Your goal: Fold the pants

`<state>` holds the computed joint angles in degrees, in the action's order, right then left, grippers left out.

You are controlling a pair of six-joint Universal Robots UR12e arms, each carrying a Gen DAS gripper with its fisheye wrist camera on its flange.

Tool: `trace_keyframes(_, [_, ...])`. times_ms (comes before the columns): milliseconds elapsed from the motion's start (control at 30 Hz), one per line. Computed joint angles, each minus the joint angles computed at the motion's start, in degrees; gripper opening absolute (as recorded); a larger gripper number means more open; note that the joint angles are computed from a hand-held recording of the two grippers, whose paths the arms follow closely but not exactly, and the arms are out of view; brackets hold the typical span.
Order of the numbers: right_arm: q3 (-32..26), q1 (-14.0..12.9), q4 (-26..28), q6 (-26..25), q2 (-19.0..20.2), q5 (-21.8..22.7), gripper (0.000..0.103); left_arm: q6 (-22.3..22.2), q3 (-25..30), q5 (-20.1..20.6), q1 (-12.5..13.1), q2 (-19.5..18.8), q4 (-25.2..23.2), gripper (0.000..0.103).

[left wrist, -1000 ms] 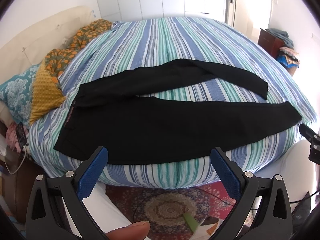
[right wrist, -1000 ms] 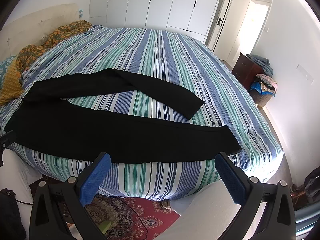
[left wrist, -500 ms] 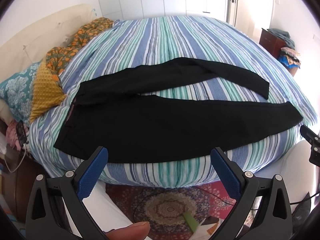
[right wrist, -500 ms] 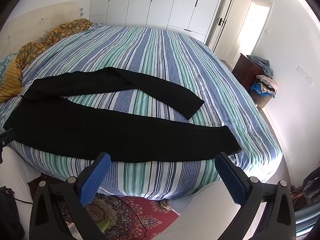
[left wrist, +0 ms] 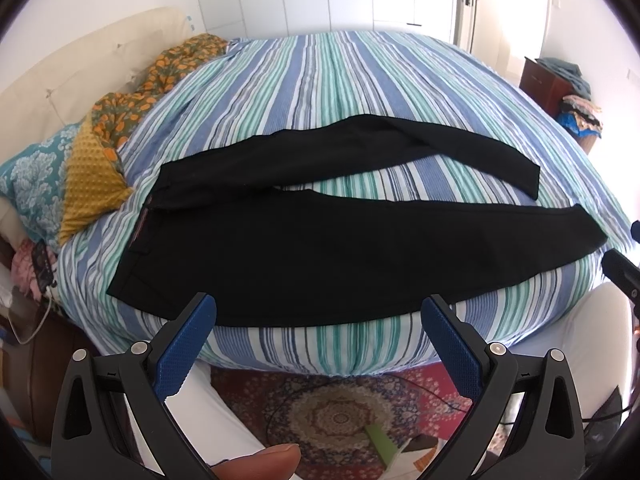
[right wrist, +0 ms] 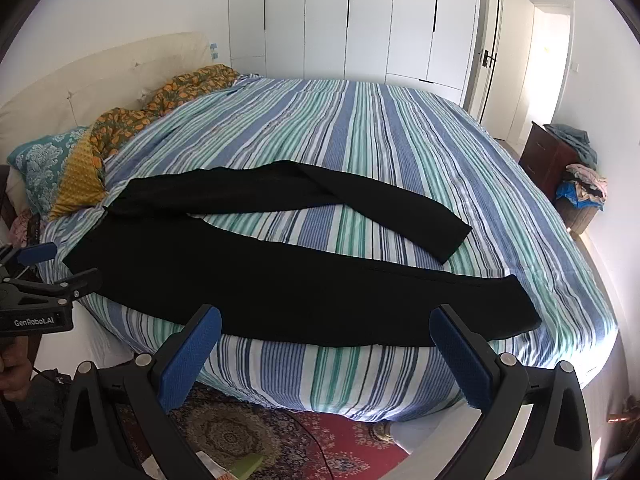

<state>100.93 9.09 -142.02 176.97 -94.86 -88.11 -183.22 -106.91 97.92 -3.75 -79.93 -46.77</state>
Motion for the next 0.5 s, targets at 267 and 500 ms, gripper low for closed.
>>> trace_keyframes(267, [3.66, -3.05, -16.28, 2.88, -0.36, 11.54, 0.103, -0.16, 0.24, -0.13, 0.18, -0.40, -0.48, 0.102])
trace_keyframes(500, [1.63, -2.50, -4.70, -1.79, 2.36, 6.35, 0.103, -0.32, 0.45, 0.92, 0.14, -0.94, -0.83, 0.102])
